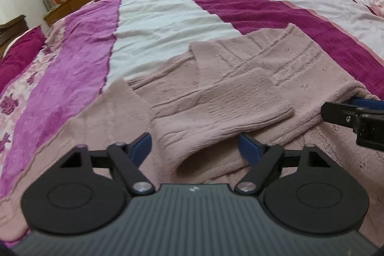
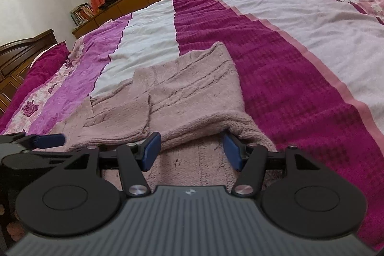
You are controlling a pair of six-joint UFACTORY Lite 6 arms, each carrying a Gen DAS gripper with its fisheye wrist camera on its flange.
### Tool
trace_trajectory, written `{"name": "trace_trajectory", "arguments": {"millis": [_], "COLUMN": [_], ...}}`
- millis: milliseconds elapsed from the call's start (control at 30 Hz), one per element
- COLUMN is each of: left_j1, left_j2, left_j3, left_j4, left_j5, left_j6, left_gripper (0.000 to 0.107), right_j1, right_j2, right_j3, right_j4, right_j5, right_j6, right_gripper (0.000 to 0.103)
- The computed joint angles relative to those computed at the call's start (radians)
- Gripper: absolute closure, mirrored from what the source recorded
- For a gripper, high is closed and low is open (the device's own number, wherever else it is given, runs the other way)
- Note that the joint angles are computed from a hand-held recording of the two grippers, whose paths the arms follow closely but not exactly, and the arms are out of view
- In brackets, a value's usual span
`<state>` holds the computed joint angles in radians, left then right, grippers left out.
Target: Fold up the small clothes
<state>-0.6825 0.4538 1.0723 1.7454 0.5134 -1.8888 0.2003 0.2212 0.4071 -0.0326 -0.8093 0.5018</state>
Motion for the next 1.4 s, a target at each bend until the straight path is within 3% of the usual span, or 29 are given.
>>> {"name": "trace_trajectory", "arguments": {"millis": [67, 167, 233, 333, 533, 733, 900, 967, 1033, 1100, 1400], "left_j1": [-0.011, -0.02, -0.016, 0.001, 0.066, 0.207, 0.305, 0.336, 0.355, 0.357, 0.199], "left_j2": [0.029, 0.057, 0.058, 0.037, -0.072, -0.189, -0.231, -0.241, -0.263, -0.3, -0.491], "left_j3": [0.016, 0.028, 0.026, 0.009, -0.071, -0.193, -0.278, -0.3, -0.329, -0.372, -0.521], "left_j4": [0.028, 0.08, 0.098, 0.121, 0.223, 0.42, 0.522, 0.528, 0.517, 0.511, 0.155], "left_j5": [0.011, 0.022, 0.019, 0.011, -0.03, -0.134, -0.171, -0.192, -0.196, -0.182, -0.069], "left_j6": [-0.005, -0.024, -0.051, -0.109, -0.332, -0.738, -0.933, -0.937, -0.923, -0.901, -0.417], "left_gripper": [0.034, 0.05, 0.084, 0.097, 0.098, 0.098, 0.095, 0.09, 0.071, 0.063, 0.056], "right_j1": [0.001, 0.001, -0.001, -0.001, 0.0, 0.009, 0.018, 0.02, 0.024, 0.029, 0.057], "right_j2": [0.014, 0.033, 0.044, 0.054, 0.06, 0.068, 0.074, 0.075, 0.075, 0.073, -0.015], "right_j3": [0.0, 0.002, 0.004, 0.003, 0.002, 0.002, 0.005, 0.007, 0.008, 0.008, -0.019], "right_j4": [0.002, 0.004, 0.003, 0.002, 0.009, 0.027, 0.046, 0.05, 0.056, 0.065, 0.107], "right_j5": [-0.017, -0.039, -0.052, -0.067, -0.076, -0.086, -0.087, -0.085, -0.083, -0.078, 0.007], "right_j6": [0.0, -0.005, -0.003, -0.006, -0.02, -0.04, -0.061, -0.066, -0.073, -0.081, -0.09], "right_gripper": [0.037, 0.037, 0.037, 0.037, 0.037, 0.038, 0.038, 0.038, 0.038, 0.037, 0.037]}}
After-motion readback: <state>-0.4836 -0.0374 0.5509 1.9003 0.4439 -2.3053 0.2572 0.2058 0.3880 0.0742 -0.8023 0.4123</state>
